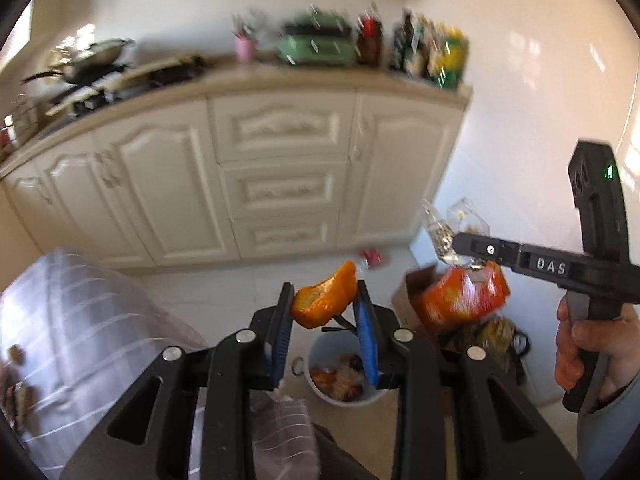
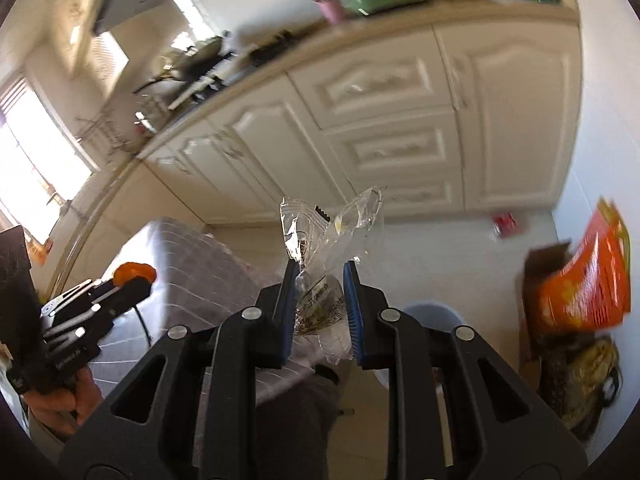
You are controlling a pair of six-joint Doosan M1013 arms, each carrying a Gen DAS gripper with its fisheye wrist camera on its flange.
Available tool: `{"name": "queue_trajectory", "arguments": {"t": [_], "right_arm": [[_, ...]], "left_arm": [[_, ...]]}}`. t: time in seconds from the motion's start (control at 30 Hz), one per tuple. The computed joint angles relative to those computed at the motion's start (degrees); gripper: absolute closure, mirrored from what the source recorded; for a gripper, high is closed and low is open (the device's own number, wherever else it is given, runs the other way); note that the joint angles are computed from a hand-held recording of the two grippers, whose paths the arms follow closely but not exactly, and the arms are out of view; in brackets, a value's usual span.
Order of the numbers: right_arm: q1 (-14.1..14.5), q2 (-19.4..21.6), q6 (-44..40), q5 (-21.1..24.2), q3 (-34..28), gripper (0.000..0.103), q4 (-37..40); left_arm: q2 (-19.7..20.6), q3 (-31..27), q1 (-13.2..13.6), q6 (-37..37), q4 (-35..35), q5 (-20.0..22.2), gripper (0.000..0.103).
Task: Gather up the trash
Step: 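Carry peel and clear bag to the blue bin and open both tools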
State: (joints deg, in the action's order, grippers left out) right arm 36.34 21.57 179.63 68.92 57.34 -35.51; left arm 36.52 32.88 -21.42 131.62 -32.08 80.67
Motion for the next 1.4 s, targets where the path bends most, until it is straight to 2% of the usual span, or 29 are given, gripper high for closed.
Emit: {"name": "queue_trajectory", "arguments": {"t": [0.07, 0.3, 0.47, 0.6, 0.63, 0.73, 0.77, 0.8, 0.83, 0.93, 1.17, 1.4], "right_arm": [[-0.9, -0.6, 1.4, -1.5, 2.6, 0.08, 2.4], [-4.2, -2.6, 5.2, -8.2, 11.3, 0.08, 9.9], [-6.5, -2.6, 5.3, -11.5, 14.0, 0.08, 14.9], [-7.8, -1.9, 4.5, -12.9, 14.5, 0.08, 18.4], [-8.0, -1.8, 4.4, -13.3, 14.8, 0.079, 19.1], [-8.7, -1.3, 4.4, -13.5, 15.3, 0.077, 21.2], [-8.8, -1.2, 4.8, -13.5, 15.5, 0.065, 21.7], [-8.9, -1.2, 5.4, -13.4, 15.8, 0.028, 22.0], [-8.6, -1.2, 7.1, -13.1, 16.1, 0.019, 20.9], [-8.4, -1.4, 8.7, -13.9, 16.8, 0.018, 20.7], [-7.7, -1.1, 10.4, -10.5, 15.7, 0.006, 19.4], [-6.8, -0.5, 11.3, -6.9, 13.1, 0.006, 17.8]], "left_arm": [[0.4, 1.3, -2.1, 0.8, 3.5, 0.6, 0.074], [2.4, 3.5, -6.5, 1.8, 12.4, 1.4, 0.074], [5.2, 2.3, -9.2, 0.8, 19.1, 2.6, 0.073], [7.5, 0.5, -10.3, 0.1, 23.0, 3.2, 0.071], [7.9, 0.1, -10.3, 0.0, 23.4, 3.5, 0.069], [9.3, -2.1, -10.4, -1.7, 24.4, 4.8, 0.026], [9.3, -2.1, -10.3, -1.9, 24.1, 4.2, 0.024], [9.5, -2.6, -10.1, -2.1, 24.0, 4.2, 0.022], [9.8, -3.1, -10.2, -2.5, 24.2, 4.6, 0.02], [10.2, -4.5, -9.8, -3.6, 23.0, 6.0, 0.018], [9.2, -4.6, -9.1, -4.8, 20.6, 5.8, 0.017], [7.4, -4.6, -7.7, -5.6, 16.4, 4.9, 0.014]]}}
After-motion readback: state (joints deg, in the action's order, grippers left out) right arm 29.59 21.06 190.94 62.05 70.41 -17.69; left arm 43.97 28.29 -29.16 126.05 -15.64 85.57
